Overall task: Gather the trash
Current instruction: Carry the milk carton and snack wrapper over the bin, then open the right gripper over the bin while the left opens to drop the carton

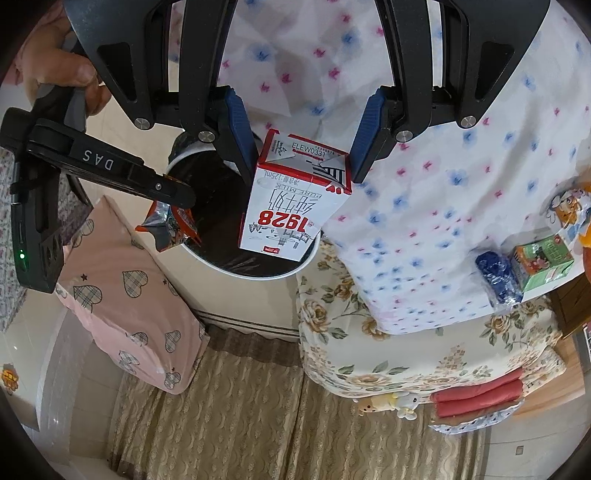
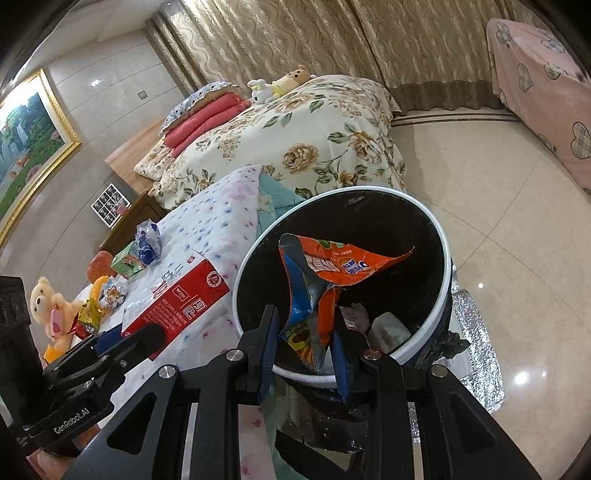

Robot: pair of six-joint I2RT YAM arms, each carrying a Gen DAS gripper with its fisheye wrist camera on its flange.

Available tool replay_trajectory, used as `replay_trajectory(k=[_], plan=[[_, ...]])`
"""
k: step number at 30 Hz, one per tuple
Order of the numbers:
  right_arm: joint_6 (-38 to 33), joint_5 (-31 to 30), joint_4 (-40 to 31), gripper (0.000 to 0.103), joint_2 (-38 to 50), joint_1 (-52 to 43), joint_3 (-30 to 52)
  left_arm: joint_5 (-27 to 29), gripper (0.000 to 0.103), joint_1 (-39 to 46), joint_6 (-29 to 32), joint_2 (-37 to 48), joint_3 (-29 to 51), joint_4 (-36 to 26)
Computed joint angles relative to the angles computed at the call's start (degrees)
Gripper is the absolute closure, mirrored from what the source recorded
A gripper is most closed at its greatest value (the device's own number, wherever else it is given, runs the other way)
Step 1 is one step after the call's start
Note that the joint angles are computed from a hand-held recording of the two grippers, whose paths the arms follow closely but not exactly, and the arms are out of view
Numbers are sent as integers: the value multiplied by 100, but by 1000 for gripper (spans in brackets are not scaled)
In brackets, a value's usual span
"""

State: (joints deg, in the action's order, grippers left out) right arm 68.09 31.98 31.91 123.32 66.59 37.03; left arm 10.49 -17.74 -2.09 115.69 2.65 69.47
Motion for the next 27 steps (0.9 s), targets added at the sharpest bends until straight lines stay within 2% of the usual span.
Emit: replay_trajectory(k=[27], plan=[[-309, -510, 538, 72, 186, -622, -232, -517, 53, -713, -242, -121, 904, -1199]])
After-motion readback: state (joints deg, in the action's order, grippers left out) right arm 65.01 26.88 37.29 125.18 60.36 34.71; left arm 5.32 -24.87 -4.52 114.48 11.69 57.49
